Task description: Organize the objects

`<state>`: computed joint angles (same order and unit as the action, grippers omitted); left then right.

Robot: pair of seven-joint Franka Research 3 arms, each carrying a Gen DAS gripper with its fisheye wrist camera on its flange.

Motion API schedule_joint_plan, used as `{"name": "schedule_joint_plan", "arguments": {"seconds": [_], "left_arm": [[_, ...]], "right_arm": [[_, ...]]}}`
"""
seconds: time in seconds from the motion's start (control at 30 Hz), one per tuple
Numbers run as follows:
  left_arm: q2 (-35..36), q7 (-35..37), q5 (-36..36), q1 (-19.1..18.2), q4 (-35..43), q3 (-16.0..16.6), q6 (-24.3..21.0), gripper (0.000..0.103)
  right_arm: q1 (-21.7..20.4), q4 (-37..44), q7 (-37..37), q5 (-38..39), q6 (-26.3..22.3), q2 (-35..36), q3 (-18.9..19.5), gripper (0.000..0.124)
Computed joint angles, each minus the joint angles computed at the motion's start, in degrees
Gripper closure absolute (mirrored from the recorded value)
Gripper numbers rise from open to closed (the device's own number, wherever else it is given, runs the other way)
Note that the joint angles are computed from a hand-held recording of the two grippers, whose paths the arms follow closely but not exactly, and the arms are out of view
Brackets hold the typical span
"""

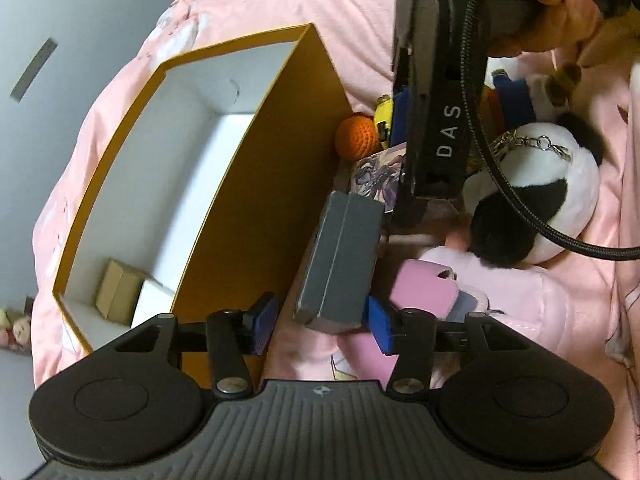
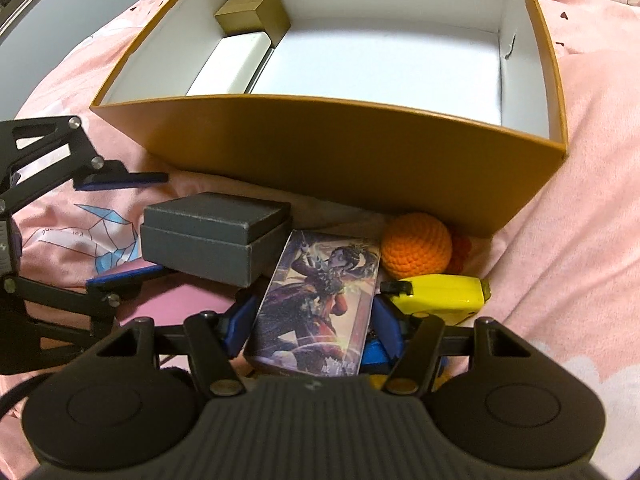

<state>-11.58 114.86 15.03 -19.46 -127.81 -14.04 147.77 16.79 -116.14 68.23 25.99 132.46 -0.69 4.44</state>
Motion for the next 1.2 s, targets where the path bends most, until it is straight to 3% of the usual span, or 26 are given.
{"name": "schedule_joint_plan", "arguments": {"seconds": [0.17,0.27,0.57,0.7,0.73,0.77,0.9,1.0,1.07,1.2], "left_arm": [[1.17,-0.48,-1.31,-0.01,1.12,0.02,0.2,0.061],[0.4,-3.39,-0.26,0.31,0.05,-0.55,1.37,0.061],[-4.65,-27.62,-0.4,1.24,-2.19,-1.93,2.44,0.062],[-7.74,-34.62,-2.41,0.65,-3.7,-1.07,3.95,0.064],[-8.31,-35.5,-3.38,0.35,-3.67,-0.5,4.13,0.065],[-8.98,-36.5,-4.45,0.04,-3.92,-0.01,4.51,0.065],[-7.8,-38.49,-6.63,-0.23,-1.74,1.3,5.54,0.065],[-8.59,-39.75,-7.95,-0.32,-2.45,1.7,5.82,0.065],[-9.18,-40.82,-9.2,-0.46,-2.91,2.08,5.77,0.065],[-9.3,-43.36,-8.68,0.6,-3.82,1.91,7.09,0.065]], "right_arm": [[0.01,-0.42,-0.38,0.26,0.23,-0.43,-0.06,0.059],[0.02,-0.72,-1.09,0.65,0.31,-0.9,-0.11,0.059],[-0.01,-2.51,-2.77,1.82,0.85,-4.42,-0.45,0.06],[0.16,-3.01,-4.39,3.26,0.53,-6.59,-0.73,0.061],[0.2,-3.38,-4.55,2.91,1.22,-7.36,-0.63,0.075],[0.13,-4.28,-3.83,1.33,3.58,-8.29,-0.21,0.124],[0.07,-1.94,-5.82,7.7,-0.08,-8.5,-2.18,0.124],[-0.16,-2.51,-4.17,2.95,1.18,-9.01,-0.82,0.119],[-0.08,-1.63,-3.01,1.78,-0.52,-7.98,-0.68,0.115],[0.15,0.24,-0.91,-3.07,-3.15,-5.57,0.15,0.085]]}}
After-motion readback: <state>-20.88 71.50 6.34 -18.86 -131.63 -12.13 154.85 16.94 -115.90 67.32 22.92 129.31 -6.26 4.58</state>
